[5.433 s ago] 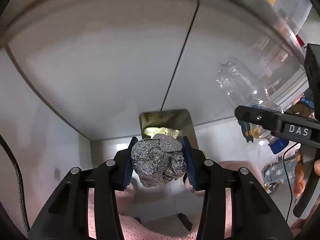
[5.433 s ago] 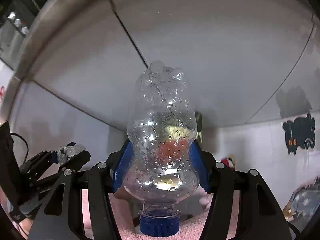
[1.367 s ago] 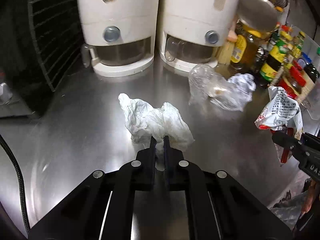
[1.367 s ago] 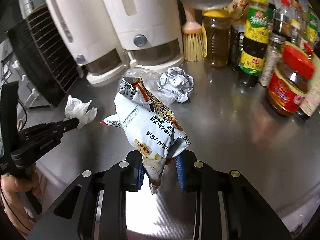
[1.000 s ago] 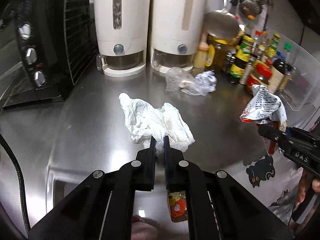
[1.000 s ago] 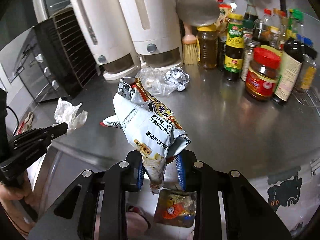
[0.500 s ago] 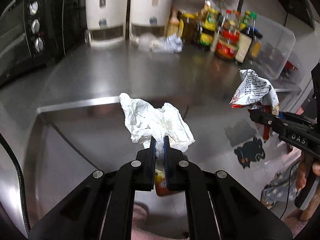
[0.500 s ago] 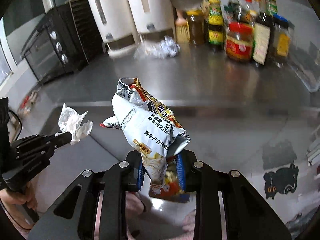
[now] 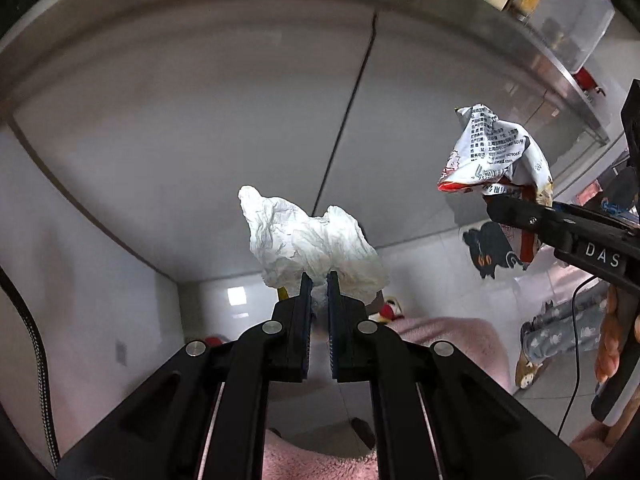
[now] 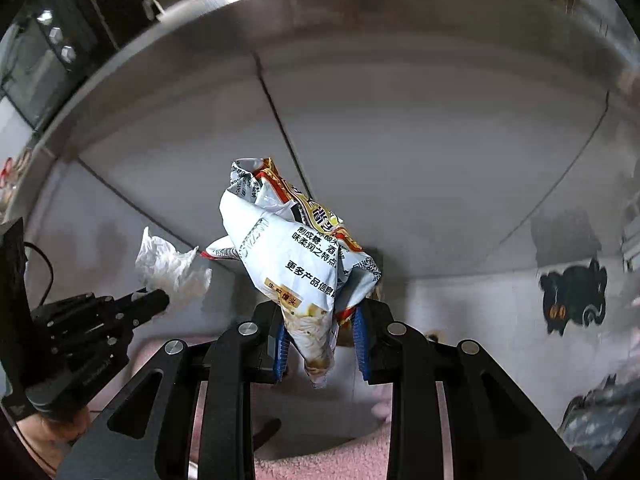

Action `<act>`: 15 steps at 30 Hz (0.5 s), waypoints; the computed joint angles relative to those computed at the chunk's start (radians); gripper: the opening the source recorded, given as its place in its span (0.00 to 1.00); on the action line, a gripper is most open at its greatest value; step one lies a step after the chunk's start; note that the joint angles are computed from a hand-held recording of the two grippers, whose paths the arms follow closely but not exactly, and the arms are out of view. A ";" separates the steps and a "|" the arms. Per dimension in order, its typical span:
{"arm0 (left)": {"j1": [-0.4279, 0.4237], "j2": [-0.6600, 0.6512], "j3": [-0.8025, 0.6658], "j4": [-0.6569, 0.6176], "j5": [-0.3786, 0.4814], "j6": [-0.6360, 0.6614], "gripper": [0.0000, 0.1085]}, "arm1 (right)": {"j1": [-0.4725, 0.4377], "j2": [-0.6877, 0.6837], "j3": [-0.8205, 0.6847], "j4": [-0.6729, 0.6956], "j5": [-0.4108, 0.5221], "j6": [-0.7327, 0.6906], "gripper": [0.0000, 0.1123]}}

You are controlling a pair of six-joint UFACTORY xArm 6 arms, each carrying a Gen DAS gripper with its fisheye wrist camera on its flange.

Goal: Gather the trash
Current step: 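Carry tissue and wrapper over the bin and open both tools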

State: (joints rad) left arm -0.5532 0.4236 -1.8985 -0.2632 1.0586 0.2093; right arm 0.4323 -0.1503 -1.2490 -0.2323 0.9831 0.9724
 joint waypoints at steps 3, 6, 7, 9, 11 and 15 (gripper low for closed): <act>-0.005 0.041 0.004 0.001 -0.008 -0.006 0.05 | -0.022 0.012 0.066 0.035 -0.049 0.021 0.25; -0.015 0.092 -0.004 0.005 -0.014 0.004 0.05 | -0.039 0.035 0.112 0.059 -0.095 0.036 0.25; -0.016 0.104 -0.003 0.002 -0.013 0.006 0.05 | -0.044 0.040 0.126 0.067 -0.110 0.037 0.25; -0.019 0.145 -0.022 -0.008 -0.001 0.010 0.05 | -0.054 0.066 0.149 0.090 -0.146 0.034 0.25; -0.024 0.177 -0.036 -0.009 0.010 0.009 0.05 | -0.065 0.091 0.166 0.130 -0.175 0.017 0.25; -0.034 0.281 -0.128 -0.004 0.058 -0.009 0.05 | -0.084 0.158 0.167 0.198 -0.202 -0.031 0.25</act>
State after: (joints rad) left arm -0.5872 0.7043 -2.0265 -0.2669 1.1170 0.2003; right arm 0.3484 0.0075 -1.0817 -0.0347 0.7815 0.9411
